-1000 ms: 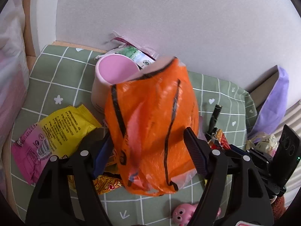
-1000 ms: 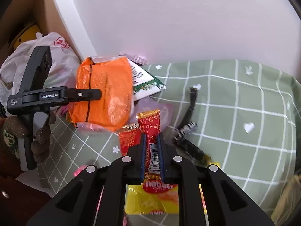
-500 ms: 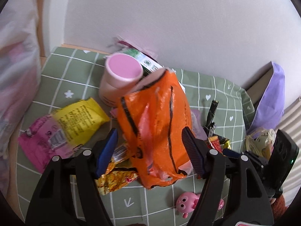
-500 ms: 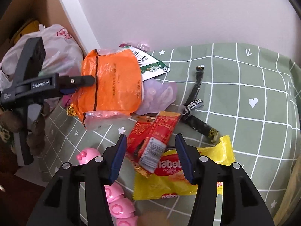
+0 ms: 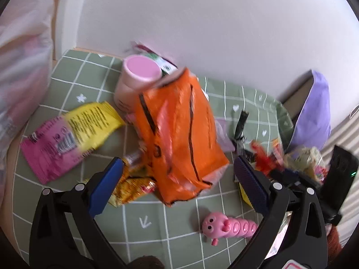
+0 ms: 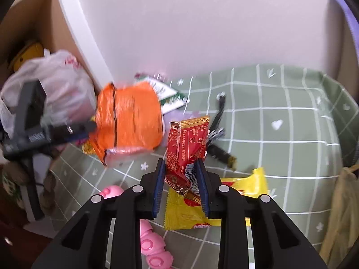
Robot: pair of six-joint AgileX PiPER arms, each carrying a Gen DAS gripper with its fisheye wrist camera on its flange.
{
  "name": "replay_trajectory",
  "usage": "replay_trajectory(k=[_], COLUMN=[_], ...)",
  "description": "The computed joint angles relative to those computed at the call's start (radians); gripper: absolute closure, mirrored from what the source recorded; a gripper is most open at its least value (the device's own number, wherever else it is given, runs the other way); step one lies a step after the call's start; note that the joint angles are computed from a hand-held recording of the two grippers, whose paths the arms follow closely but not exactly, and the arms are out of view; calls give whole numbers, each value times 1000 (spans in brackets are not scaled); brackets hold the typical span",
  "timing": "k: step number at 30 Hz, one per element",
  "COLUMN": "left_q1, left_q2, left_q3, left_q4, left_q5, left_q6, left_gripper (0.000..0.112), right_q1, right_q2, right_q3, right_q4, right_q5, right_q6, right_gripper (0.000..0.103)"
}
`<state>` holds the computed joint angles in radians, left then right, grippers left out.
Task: Collect trash
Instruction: 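Grasp the orange bag with the left gripper while the right grasps a red wrapper, then carry the orange bag and red wrapper into the yellow-bagged bin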
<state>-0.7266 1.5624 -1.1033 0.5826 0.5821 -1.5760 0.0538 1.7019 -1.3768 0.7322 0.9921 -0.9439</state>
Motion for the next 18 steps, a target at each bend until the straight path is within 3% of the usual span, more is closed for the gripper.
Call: replay_trajectory(k=[4,6,9,11,12,14,18], left_q1=[-34,-31,-20,-15,-8,-23,-81], left_q2=[82,111,166,174,164,134,118], left_q3=[-91,-112,-159,-177,-171,-174,-276], left_q4=[12,-15,-82,-77,-76,1,109], left_q5=[103,98,100,117,104,125,272], left_q6=[-14,-5,58,52,45,-12,-4], left_gripper=[19,23,39,78,85,97,98], right_q1=[-57,-79,-107,-138,-156,-190,-256], right_q2=[-27,-37,-69,-86,-98,-113,-130], right_q3=[11,16,41,58,66,77,75], right_q4=[26,26,19,26,32,45,80], right_q5=[27,40,39,43,43,47,69], right_q6=[-21,-32,-47,-69,-77,-91,-108], right_gripper=[76,76,76,76,76,76,76])
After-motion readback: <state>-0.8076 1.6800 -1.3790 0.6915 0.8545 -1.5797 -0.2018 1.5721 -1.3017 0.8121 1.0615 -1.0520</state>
